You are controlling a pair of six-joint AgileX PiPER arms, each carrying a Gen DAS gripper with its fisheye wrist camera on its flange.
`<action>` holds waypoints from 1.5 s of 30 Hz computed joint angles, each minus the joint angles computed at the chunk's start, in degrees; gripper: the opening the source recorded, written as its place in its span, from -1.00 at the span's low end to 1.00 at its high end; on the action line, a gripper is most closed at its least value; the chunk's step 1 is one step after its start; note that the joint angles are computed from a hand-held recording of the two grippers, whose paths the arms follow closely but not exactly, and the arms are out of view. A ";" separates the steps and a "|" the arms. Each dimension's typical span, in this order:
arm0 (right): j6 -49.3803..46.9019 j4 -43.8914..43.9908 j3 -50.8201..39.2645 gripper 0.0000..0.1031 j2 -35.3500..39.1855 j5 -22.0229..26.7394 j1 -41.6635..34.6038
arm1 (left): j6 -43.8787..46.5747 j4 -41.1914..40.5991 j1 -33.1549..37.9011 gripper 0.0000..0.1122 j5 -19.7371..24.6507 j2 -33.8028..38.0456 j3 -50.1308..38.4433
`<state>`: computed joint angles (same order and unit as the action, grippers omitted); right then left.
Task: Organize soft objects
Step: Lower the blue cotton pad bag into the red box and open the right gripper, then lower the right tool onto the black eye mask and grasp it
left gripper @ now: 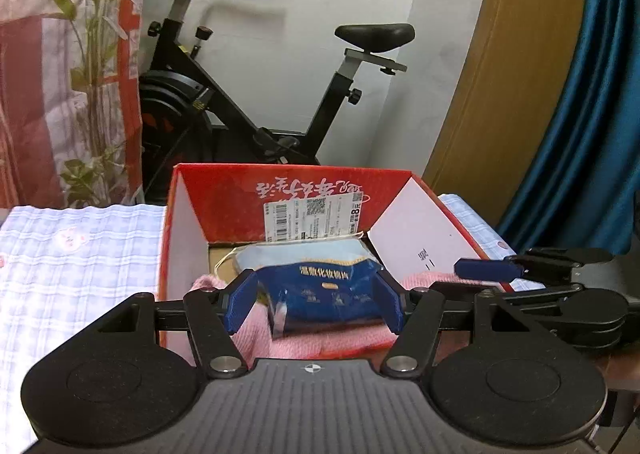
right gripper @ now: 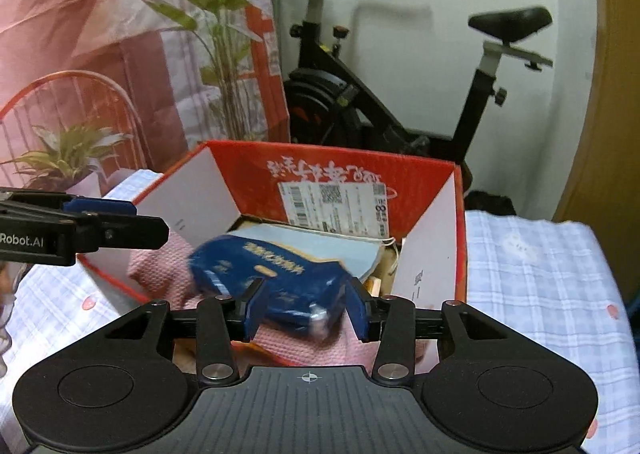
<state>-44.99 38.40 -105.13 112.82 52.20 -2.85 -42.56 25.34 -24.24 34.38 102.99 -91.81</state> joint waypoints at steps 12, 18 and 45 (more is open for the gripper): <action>-19.57 10.22 21.17 -0.23 -16.26 -2.23 -5.12 | -21.49 17.16 -8.64 0.18 2.03 -10.84 15.90; -29.57 16.83 31.88 -0.23 -20.55 -2.12 -9.49 | -33.51 25.20 -12.35 0.16 0.29 -13.27 24.23; -66.73 52.96 61.27 -0.15 -25.40 -17.18 -11.93 | -58.41 38.35 -13.38 0.17 -8.02 -5.14 34.58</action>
